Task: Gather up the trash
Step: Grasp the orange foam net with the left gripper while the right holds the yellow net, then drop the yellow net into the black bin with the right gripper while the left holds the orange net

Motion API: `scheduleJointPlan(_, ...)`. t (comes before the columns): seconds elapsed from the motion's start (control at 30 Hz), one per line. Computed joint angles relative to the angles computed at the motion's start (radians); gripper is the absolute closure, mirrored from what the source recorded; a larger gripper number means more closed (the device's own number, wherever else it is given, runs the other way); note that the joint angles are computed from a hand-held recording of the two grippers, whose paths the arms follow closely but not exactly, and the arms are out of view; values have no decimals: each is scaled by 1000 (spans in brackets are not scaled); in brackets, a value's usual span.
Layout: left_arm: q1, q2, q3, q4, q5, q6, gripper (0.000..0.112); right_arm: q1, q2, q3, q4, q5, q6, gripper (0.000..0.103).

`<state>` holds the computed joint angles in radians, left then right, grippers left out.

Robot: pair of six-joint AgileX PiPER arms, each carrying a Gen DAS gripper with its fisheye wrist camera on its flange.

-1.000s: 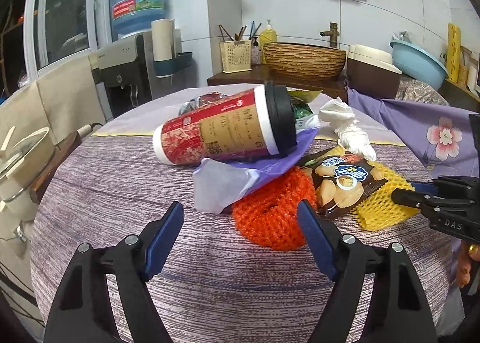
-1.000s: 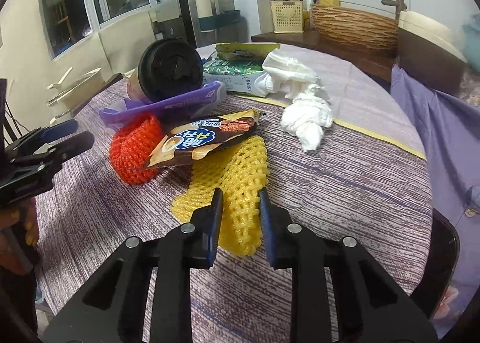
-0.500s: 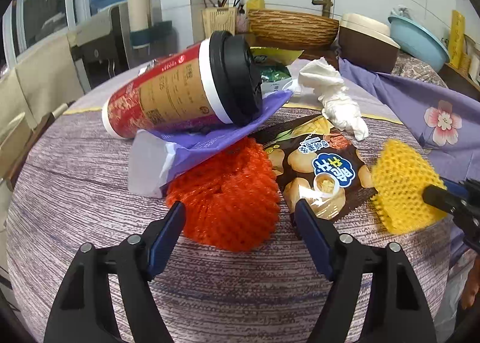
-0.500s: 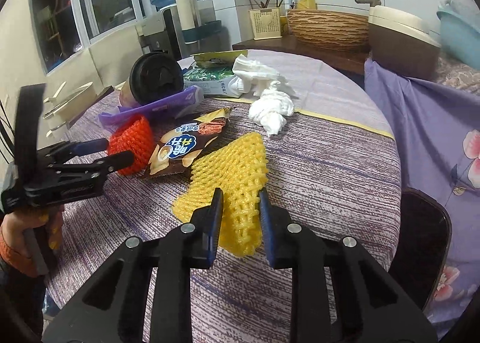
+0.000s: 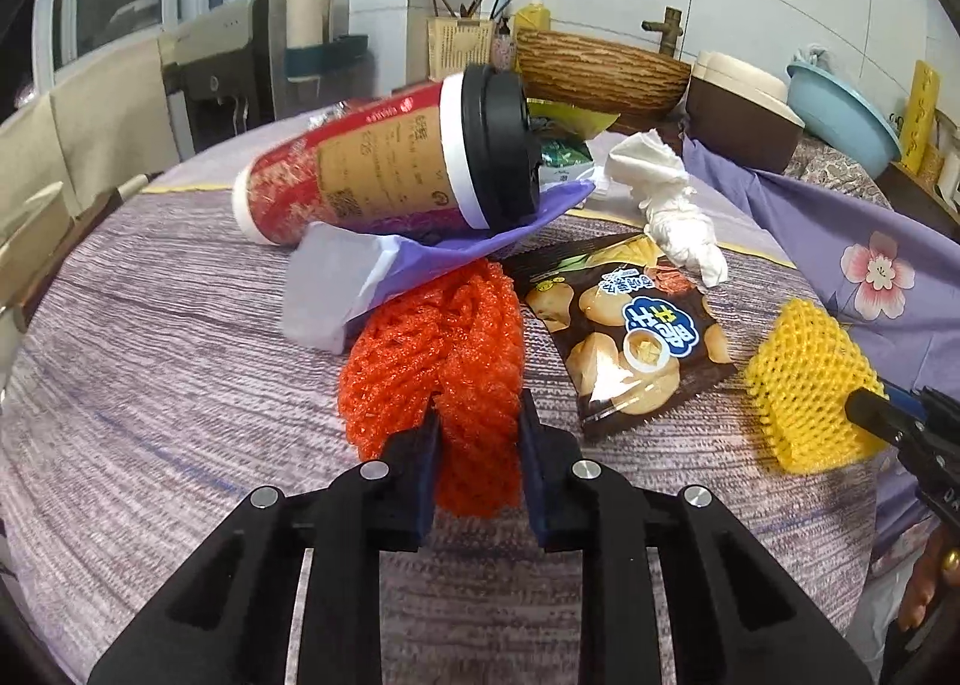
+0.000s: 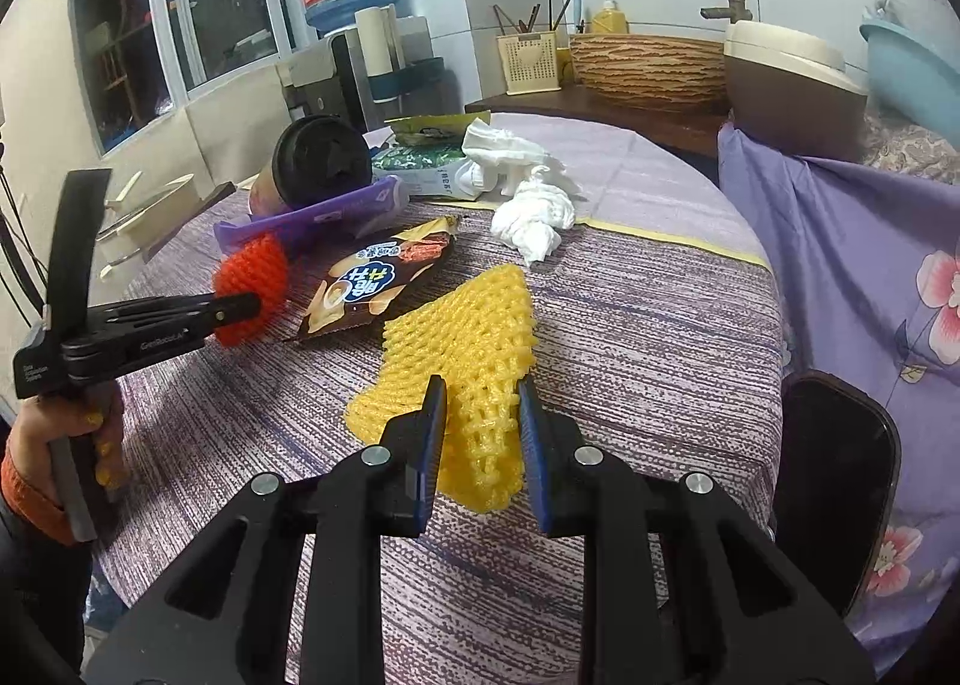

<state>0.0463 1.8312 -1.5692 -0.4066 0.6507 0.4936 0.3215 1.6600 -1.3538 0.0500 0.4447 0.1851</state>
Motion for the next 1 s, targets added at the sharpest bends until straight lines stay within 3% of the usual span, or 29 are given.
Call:
scheduleJointPlan(0.23, 15, -193, 244, -113, -140, 112, 89, -6, -50, 75, 48, -57, -43, 78)
scheduleJointPlan(0.5, -8, -327, 385, -208, -220, 186, 89, 1, -95, 143, 69, -107, -61, 78)
scheduleJointPlan(0.7, -67, -363, 414, -252, -238, 227, 89, -6, -158, 216, -5, -153, 14, 78)
scheduleJointPlan(1.0, -202, -343, 400, -319, -244, 304, 89, -127, -277, 348, -29, -200, 67, 78)
